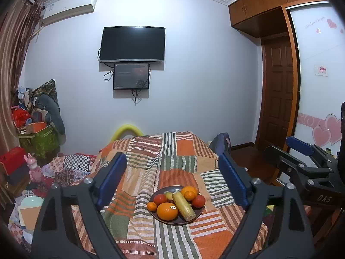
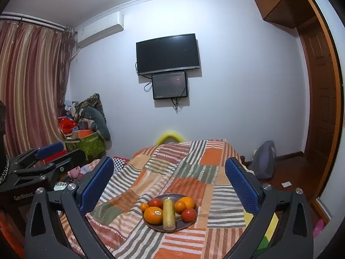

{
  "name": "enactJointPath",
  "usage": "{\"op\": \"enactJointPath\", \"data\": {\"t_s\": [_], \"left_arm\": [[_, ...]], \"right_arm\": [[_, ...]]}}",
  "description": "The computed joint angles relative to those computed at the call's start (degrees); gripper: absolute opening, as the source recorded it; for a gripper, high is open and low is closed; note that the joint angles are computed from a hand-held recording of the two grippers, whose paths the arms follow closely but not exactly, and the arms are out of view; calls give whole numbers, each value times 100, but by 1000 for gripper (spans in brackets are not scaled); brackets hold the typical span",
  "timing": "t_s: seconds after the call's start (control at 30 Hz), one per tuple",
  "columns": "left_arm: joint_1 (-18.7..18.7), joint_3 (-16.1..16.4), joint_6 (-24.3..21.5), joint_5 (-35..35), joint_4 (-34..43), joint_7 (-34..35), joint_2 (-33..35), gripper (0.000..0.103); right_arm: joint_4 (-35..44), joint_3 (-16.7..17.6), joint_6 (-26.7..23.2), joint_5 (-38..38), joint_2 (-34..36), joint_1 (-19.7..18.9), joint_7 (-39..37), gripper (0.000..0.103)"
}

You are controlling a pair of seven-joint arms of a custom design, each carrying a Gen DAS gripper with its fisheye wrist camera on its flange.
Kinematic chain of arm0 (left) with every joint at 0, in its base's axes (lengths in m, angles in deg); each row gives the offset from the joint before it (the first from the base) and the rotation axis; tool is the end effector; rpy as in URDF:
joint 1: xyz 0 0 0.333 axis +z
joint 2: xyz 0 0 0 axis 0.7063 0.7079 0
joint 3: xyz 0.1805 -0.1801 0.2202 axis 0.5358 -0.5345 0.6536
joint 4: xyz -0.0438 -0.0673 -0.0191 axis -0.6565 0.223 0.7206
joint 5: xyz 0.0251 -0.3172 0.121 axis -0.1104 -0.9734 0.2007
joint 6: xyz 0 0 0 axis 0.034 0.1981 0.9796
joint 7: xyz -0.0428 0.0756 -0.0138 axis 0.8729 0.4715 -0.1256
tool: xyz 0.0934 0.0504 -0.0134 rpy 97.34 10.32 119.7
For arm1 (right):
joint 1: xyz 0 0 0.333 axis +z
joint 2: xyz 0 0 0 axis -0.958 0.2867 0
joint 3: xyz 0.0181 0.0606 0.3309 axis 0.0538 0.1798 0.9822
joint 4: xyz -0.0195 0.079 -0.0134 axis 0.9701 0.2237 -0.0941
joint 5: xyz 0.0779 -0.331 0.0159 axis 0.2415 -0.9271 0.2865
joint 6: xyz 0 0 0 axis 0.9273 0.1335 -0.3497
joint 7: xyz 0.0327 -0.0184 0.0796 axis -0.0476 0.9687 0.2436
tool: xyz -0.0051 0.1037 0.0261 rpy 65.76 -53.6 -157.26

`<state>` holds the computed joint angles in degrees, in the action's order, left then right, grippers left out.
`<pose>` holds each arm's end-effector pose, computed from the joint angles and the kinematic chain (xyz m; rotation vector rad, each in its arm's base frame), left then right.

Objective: Organize fruits

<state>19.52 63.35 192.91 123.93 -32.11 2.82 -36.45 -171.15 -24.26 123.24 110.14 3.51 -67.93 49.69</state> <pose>0.5307 -0.3390 0.6559 -1.4738 1.2561 -1.0128 0.6296 0.0781 0.6136 -1.5396 0.8834 -0.6299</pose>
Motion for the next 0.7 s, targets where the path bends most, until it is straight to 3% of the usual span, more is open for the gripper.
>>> {"op": "enactJointPath", "data": {"t_s": [0.23,0.7], "left_arm": [[-4,-16,-38,61,-111,-141,-58,96],[59,-62,-26,85,-205,-195,-117,100]], "right_arm": [[-203,-12,52,140,-132,40,-199,103],[-296,-84,65,137,-207,128,-256,103]]}}
